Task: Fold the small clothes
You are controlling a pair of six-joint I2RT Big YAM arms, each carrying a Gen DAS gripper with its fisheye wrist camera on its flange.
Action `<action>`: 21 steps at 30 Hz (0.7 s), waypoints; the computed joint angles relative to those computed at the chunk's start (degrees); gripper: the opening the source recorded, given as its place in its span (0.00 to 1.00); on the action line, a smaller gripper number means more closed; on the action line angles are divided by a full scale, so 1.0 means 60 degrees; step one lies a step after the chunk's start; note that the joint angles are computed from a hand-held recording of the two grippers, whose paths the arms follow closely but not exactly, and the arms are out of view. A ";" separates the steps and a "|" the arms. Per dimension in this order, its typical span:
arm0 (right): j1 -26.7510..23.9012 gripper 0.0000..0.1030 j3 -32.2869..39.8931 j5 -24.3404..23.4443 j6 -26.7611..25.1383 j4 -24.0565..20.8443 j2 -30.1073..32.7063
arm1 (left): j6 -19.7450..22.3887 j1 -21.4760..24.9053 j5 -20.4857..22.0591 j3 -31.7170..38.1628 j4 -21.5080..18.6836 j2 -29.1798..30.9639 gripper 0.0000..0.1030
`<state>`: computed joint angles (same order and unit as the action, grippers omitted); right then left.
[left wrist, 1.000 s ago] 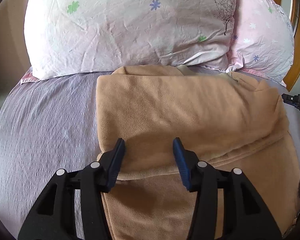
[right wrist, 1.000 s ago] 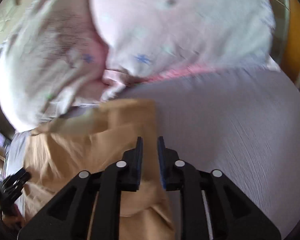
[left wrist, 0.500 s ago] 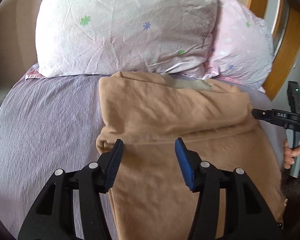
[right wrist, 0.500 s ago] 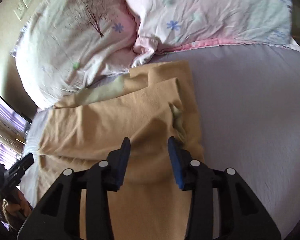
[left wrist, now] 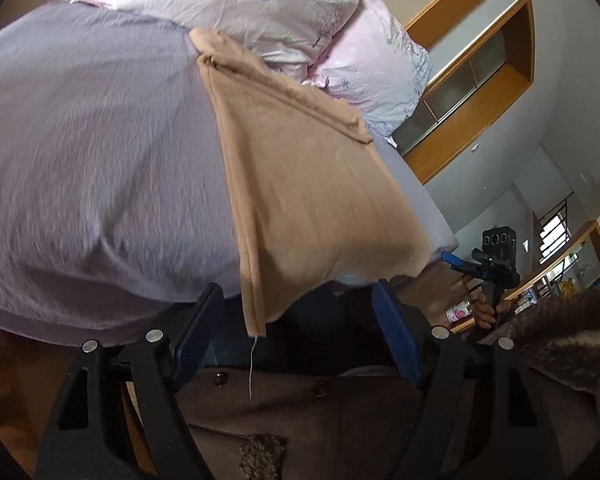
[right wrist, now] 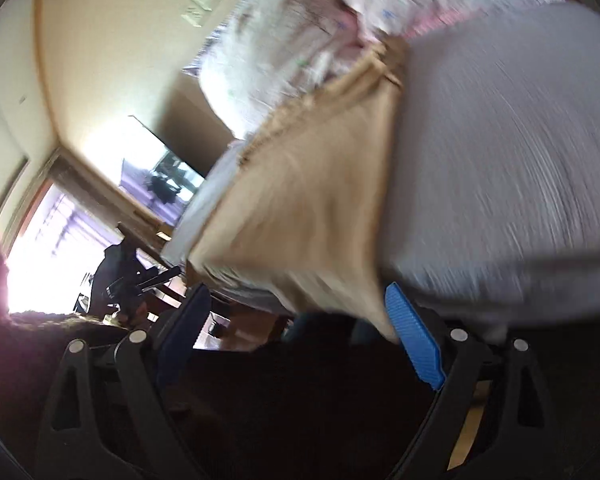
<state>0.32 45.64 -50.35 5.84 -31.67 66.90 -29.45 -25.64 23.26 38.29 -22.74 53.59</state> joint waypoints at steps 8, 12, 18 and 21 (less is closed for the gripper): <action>0.0614 0.77 0.0120 -0.0153 0.1036 0.1649 0.2134 | -0.0815 -0.0080 0.0142 0.0177 0.1297 0.1816 0.71; 0.0891 0.06 0.0156 -0.0822 0.0628 0.1684 0.2329 | -0.1936 0.0177 0.1355 0.0020 0.2389 0.2119 0.07; 0.0704 0.06 0.0423 -0.1639 0.1055 0.2738 0.1069 | -0.1804 0.0259 0.1461 0.0818 0.2265 0.1332 0.05; 0.0810 0.06 0.1413 -0.1296 0.2113 0.4089 0.1383 | -0.1115 0.0570 0.1129 0.2322 0.1905 0.2150 0.05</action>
